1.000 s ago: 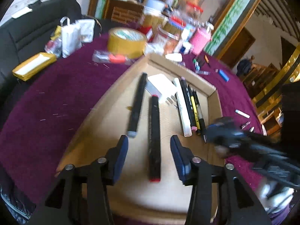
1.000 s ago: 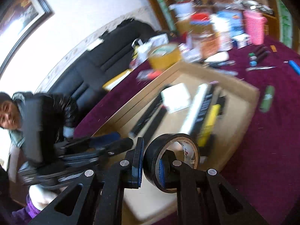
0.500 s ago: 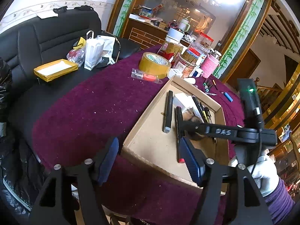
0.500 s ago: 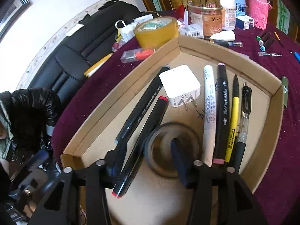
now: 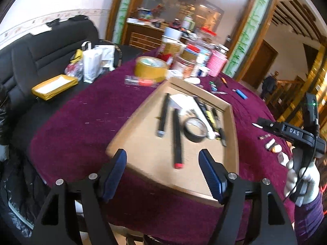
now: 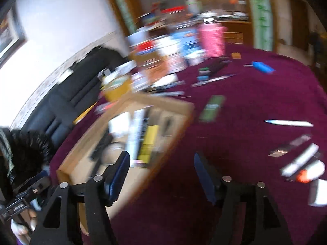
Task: Organize rigid objects
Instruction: 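Lift both tools out of the tray back toward the remaining table items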
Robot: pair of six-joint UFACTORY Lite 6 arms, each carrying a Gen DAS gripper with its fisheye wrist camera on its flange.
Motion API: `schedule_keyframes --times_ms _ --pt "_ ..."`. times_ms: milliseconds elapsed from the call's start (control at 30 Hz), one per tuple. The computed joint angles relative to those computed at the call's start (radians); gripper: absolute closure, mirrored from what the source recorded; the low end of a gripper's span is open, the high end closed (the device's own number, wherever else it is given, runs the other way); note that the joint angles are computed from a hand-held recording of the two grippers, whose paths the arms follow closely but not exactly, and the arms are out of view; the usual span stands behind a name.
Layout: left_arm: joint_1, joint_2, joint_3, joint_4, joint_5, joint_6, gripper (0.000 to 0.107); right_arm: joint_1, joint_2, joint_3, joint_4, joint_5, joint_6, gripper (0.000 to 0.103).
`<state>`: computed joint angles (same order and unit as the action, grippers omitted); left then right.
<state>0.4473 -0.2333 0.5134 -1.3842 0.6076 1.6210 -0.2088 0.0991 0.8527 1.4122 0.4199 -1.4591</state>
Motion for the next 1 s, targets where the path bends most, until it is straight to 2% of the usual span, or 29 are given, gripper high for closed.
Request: schedule_keyframes --times_ms 233,367,467,667,767,867,933,1000 --pt "-0.282 -0.087 -0.056 0.011 -0.08 -0.105 0.035 -0.51 0.095 0.083 -0.06 0.175 -0.062 0.032" --pt "-0.531 -0.102 -0.072 -0.003 -0.202 -0.18 0.035 -0.702 0.211 0.203 -0.097 0.225 -0.053 0.032" --pt "-0.665 -0.09 -0.068 0.01 -0.265 -0.244 0.035 -0.775 0.306 0.299 -0.126 0.239 -0.022 0.032" --pt "-0.854 -0.053 -0.052 0.062 -0.377 -0.373 0.034 -0.782 0.501 0.521 -0.226 0.282 0.116 0.032" --pt "-0.908 -0.035 -0.043 0.142 -0.421 -0.481 0.034 -0.736 0.64 0.703 -0.325 0.317 0.269 0.032" --pt "-0.927 -0.028 -0.04 0.228 -0.439 -0.583 0.034 -0.654 0.821 0.975 -0.54 0.316 0.542 0.032" --pt "-0.921 -0.024 -0.038 0.235 -0.436 -0.591 0.034 -0.609 0.891 1.092 -0.687 0.303 0.685 0.031" --pt "-0.922 -0.011 -0.033 0.235 -0.438 -0.594 0.034 -0.555 0.905 1.129 -0.804 0.273 0.748 0.035"
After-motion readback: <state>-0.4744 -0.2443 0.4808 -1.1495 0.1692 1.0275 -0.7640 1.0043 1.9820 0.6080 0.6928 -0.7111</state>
